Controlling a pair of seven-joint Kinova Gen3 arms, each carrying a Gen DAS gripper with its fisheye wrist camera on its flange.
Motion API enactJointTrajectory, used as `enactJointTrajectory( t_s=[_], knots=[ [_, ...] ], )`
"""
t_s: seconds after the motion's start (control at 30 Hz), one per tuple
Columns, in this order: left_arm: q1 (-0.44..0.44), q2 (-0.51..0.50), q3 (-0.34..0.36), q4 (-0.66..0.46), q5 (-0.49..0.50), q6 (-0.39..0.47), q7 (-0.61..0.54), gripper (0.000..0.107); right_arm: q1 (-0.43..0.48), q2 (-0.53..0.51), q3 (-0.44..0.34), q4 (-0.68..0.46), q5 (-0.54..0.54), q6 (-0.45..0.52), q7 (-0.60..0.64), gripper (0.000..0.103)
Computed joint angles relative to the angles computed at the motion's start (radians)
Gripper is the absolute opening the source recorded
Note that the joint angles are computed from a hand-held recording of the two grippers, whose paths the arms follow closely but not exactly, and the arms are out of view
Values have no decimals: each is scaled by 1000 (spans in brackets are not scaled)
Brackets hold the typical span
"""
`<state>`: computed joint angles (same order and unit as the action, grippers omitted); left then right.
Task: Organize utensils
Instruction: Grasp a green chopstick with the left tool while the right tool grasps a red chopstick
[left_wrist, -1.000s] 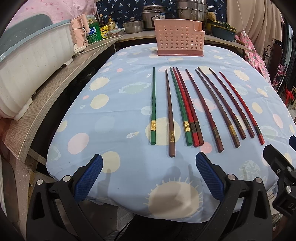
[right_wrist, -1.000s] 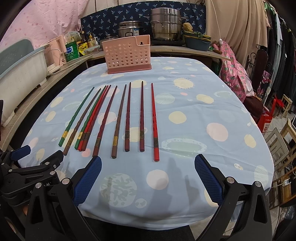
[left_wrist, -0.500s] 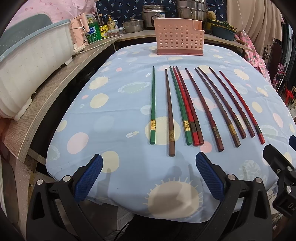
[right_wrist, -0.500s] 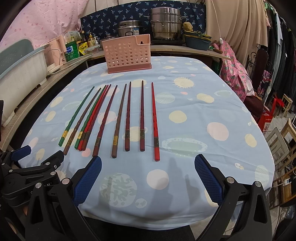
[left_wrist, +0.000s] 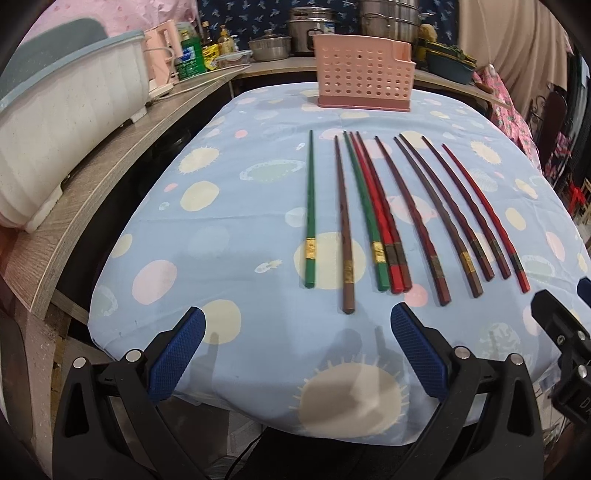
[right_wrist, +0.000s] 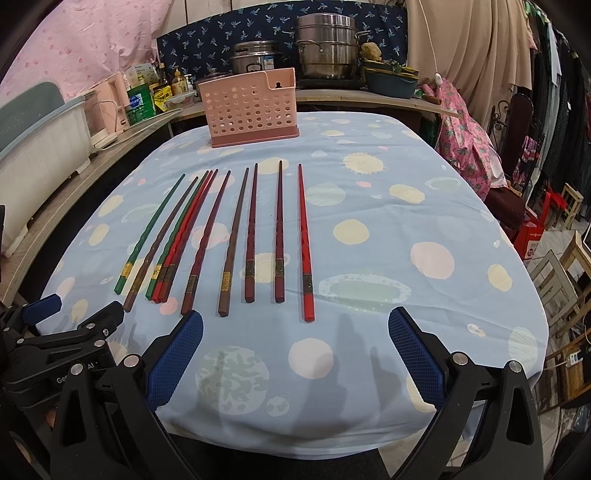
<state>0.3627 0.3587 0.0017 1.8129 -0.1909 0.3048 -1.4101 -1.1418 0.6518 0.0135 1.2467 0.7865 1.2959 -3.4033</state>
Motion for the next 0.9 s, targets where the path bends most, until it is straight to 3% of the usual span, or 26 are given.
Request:
enactJointTrajectory(
  t_s=[0.2, 0.5, 0.7, 0.9],
  knots=[
    [-64, 33, 32, -54, 47, 32, -28, 96, 22, -20, 3, 35, -4, -12, -33, 96],
    [-58, 104, 16, -144, 47, 69, -38, 90, 77, -34, -3, 72, 3, -61, -35, 95],
    [-84, 149, 49, -211, 76, 122, -80, 75, 120, -25, -5, 70, -18, -118, 13, 82],
    [-129, 165, 95, -248, 137, 156, -142, 63, 151, -29, 0, 84, -55, -188, 38, 56]
  ],
)
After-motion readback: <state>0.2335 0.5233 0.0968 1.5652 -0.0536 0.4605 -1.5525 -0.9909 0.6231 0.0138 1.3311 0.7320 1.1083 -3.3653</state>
